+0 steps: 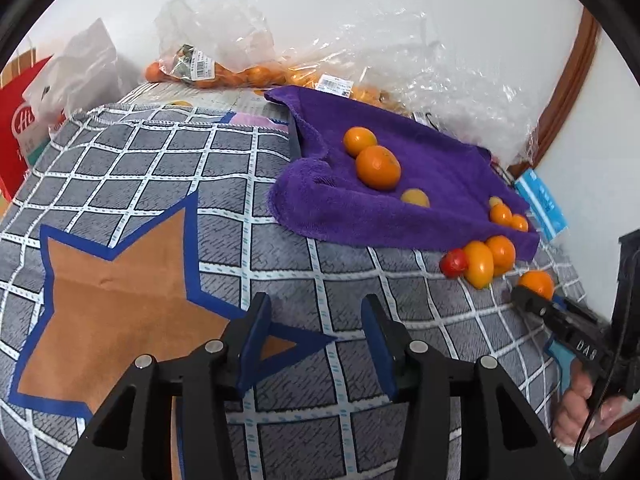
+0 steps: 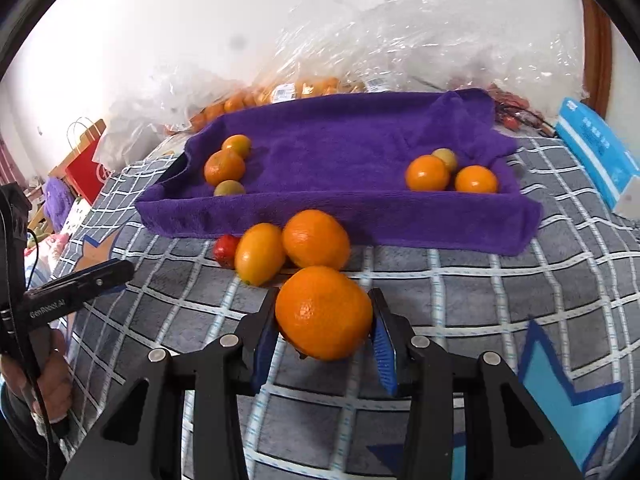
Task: Organize fruits
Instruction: 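Grasp the red fruit with the left tool while the right tool holds the orange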
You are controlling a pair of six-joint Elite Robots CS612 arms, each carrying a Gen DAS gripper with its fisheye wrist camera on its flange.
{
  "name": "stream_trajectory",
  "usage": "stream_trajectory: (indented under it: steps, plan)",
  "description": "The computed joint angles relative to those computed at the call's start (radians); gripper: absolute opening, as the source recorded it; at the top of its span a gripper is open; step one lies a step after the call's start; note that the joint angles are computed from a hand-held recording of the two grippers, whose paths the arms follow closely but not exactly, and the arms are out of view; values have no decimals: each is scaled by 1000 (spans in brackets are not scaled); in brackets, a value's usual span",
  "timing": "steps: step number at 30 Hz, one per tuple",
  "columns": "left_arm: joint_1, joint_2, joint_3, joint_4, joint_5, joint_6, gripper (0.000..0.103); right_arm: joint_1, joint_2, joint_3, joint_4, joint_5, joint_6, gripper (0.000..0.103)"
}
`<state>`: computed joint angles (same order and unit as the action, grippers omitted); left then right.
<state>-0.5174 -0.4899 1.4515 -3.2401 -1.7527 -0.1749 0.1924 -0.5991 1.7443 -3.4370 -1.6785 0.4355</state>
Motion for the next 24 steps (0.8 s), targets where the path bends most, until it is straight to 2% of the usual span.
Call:
stream_trajectory:
  steps: [2, 4, 6, 10, 12, 15, 18, 22, 24]
  plan:
    - [-4, -11, 1, 42, -14, 23, 43, -1, -5, 13, -4, -33, -9, 42]
    - [-1, -13, -10, 59, -90, 1, 43, -5, -9, 27, -6, -61, -12, 42]
    - [-5, -12, -24, 64, -144, -10, 43, -13, -12, 41, -20, -61, -9, 42]
    - [-36, -7, -45, 61, -122, 25, 39, -20, -17, 63, -45, -116, -8, 42]
    - [-45, 2, -64, 76, -126, 30, 33, -27, -18, 77, -74, -111, 5, 42]
    - [-51, 16, -94, 103, -145, 17, 30, -39, -17, 91, -108, -81, 32, 42]
    - [-59, 29, -116, 103, -132, -7, 30, -36, -18, 86, -92, -87, 26, 42]
    - [-54, 41, -140, 135, -173, -19, 30, -30, -18, 81, -81, -93, 4, 42]
    - [-55, 43, -144, 146, -171, -18, 30, -29, -18, 78, -72, -97, 4, 42]
